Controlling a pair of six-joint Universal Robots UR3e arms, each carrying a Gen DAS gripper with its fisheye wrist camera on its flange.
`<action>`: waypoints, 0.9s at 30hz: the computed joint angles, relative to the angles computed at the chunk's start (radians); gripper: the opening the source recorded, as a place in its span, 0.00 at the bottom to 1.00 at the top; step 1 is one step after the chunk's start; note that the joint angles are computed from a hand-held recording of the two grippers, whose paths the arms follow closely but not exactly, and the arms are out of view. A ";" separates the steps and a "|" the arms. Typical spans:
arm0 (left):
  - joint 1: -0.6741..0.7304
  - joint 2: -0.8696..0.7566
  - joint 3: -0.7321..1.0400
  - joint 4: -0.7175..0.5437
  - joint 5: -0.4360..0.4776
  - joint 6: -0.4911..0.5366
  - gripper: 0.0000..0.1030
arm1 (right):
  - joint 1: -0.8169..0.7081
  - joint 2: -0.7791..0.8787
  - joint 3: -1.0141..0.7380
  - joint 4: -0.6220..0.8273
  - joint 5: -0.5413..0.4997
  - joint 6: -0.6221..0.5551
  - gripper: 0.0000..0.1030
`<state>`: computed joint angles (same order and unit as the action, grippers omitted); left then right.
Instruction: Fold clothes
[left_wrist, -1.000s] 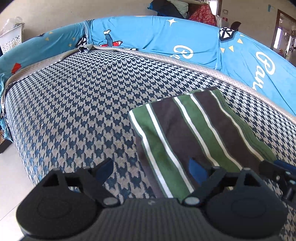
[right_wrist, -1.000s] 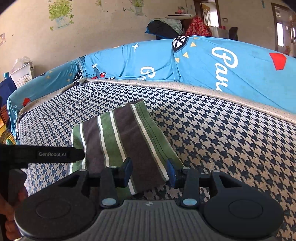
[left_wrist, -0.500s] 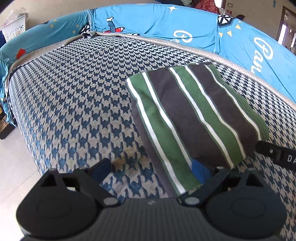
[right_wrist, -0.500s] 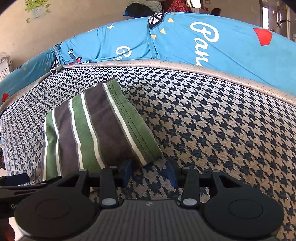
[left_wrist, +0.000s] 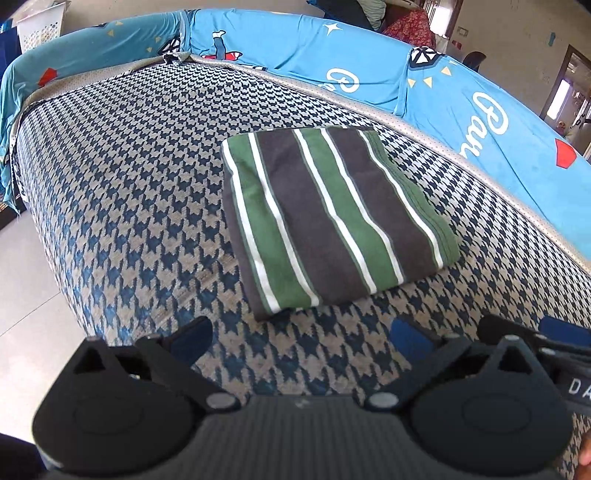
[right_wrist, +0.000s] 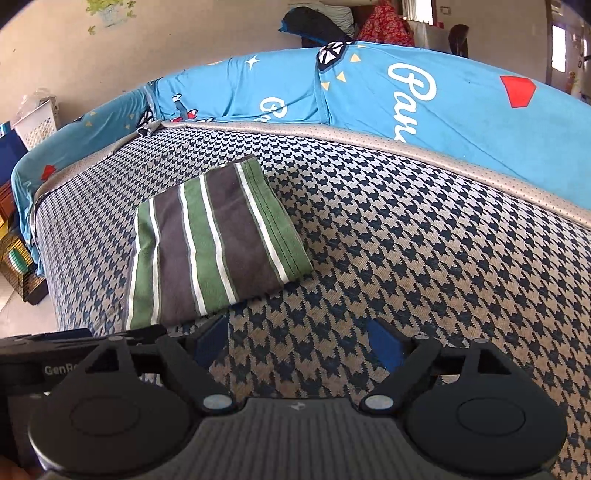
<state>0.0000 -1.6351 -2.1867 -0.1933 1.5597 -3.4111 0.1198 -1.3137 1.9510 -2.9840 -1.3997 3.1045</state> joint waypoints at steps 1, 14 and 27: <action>-0.015 -0.007 0.013 -0.011 0.014 -0.007 1.00 | -0.012 -0.014 0.020 -0.004 0.010 -0.014 0.88; -0.154 -0.082 0.127 -0.140 0.166 -0.141 1.00 | -0.067 -0.059 0.034 0.084 0.012 -0.209 0.93; -0.199 -0.124 0.224 -0.252 0.167 -0.217 1.00 | -0.107 -0.028 -0.050 0.178 0.047 -0.226 0.94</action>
